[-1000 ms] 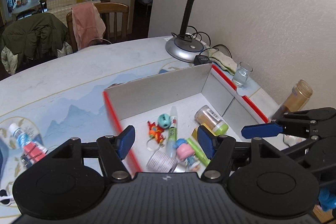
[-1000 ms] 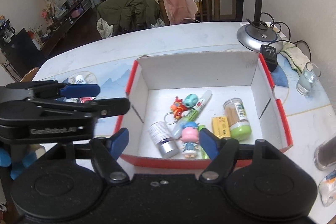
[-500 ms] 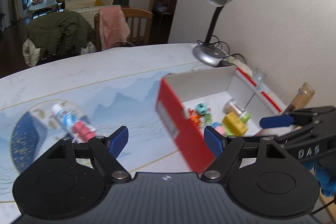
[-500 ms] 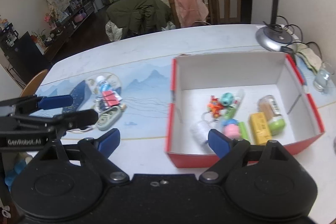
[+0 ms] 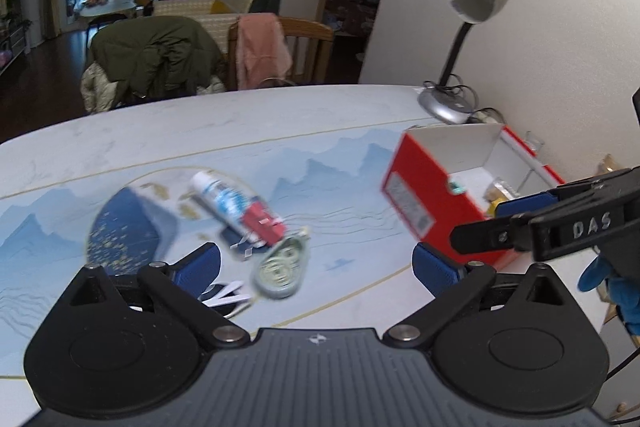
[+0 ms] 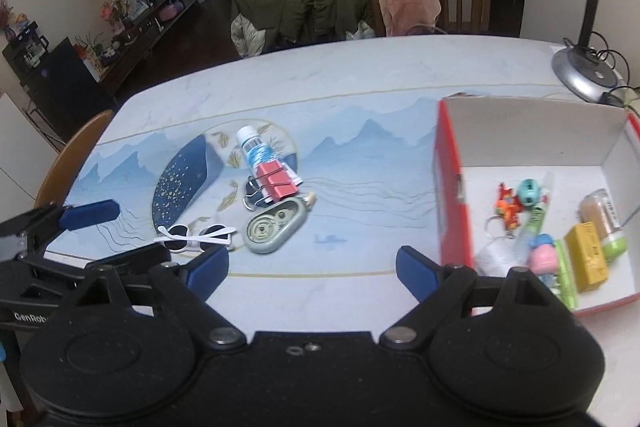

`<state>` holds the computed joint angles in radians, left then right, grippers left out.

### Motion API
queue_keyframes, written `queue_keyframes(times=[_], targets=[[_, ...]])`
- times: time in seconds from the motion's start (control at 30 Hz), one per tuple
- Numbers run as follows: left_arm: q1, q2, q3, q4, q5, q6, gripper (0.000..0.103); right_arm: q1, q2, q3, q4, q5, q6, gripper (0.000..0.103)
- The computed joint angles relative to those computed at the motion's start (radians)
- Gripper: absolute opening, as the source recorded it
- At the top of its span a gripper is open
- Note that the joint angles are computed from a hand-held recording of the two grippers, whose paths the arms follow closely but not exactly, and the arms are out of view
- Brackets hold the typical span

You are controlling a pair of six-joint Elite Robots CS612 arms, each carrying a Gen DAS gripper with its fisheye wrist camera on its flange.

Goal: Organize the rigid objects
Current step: 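Withdraw both tools from the box toward the tape roller and sunglasses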

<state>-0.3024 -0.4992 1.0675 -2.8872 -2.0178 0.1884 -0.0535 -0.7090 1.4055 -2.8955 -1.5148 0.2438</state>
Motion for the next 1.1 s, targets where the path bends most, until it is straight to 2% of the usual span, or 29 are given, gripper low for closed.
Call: queue_keyframes(times=[0.27, 0.53, 0.67, 0.87, 1.1], targets=[[0.030, 0.051, -0.048, 0.021, 0.073, -0.047, 0.103, 0.026, 0.082, -0.134, 0.124, -0.028, 0.030, 0.091], [0.048, 0.104, -0.103, 0.075, 0.107, -0.064, 0.103, 0.049, 0.164, -0.258, 0.202, -0.087, 0.002, 0.091], [0.049, 0.136, -0.141, 0.086, 0.147, -0.073, 0.103, 0.051, 0.202, -0.317, 0.247, -0.077, 0.014, 0.089], [0.048, 0.181, -0.198, 0.113, 0.207, -0.076, 0.103, 0.060, 0.251, -0.403, 0.326, -0.103, -0.001, 0.088], [0.048, 0.196, -0.209, 0.098, 0.210, -0.076, 0.103, 0.060, 0.290, -0.472, 0.396, -0.097, 0.026, 0.086]])
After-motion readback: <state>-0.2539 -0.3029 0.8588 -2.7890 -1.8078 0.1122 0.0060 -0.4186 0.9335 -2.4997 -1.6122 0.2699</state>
